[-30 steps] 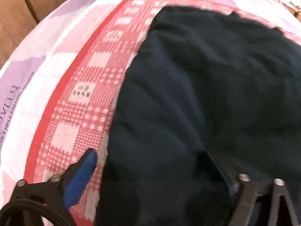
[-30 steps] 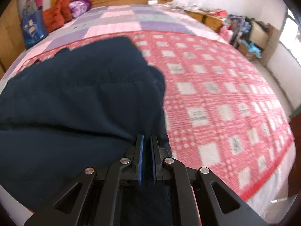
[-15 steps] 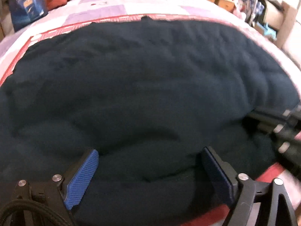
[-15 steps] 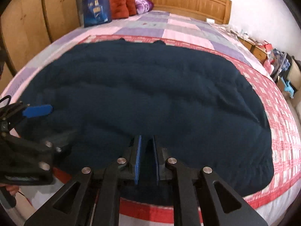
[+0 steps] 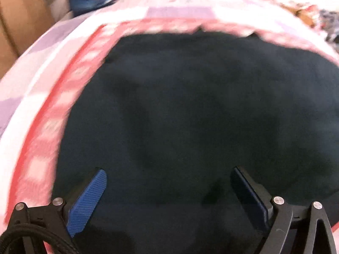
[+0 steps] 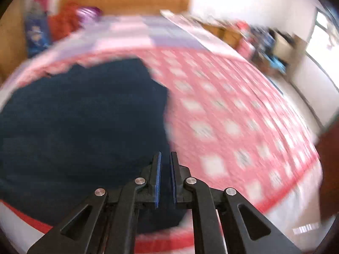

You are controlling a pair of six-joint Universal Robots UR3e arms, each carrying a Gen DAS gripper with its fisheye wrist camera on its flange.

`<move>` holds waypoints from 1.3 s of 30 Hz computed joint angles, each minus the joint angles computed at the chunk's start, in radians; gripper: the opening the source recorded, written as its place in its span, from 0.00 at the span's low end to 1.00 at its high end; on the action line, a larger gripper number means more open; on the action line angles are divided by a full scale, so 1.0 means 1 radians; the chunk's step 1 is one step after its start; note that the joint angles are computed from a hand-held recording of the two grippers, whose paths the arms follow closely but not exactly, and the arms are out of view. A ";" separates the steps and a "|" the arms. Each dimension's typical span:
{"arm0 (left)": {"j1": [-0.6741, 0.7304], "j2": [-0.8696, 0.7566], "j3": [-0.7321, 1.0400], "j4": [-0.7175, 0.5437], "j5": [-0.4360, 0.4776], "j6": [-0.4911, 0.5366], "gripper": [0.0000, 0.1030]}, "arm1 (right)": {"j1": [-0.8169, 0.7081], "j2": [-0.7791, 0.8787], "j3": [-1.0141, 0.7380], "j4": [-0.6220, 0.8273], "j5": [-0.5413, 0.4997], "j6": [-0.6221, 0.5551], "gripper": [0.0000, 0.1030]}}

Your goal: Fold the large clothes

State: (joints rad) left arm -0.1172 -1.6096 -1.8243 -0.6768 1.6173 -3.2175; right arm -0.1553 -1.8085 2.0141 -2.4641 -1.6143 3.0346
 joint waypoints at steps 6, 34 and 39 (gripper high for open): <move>-0.180 -0.402 0.515 -0.127 -0.084 -0.080 0.94 | 0.331 0.459 -0.450 -0.024 0.068 0.028 0.63; 0.030 -0.320 0.380 -0.105 0.025 -0.086 0.99 | -0.120 1.167 -1.627 0.834 0.367 -0.045 0.82; -0.007 -0.348 0.448 -0.140 0.033 -0.137 0.99 | -0.140 0.961 -1.278 0.578 0.453 -0.056 0.11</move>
State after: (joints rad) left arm -0.1239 -1.9579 -1.3768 -0.8165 1.6498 -3.3544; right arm -0.2950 -0.8470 0.7363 -1.8865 -1.1611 2.9782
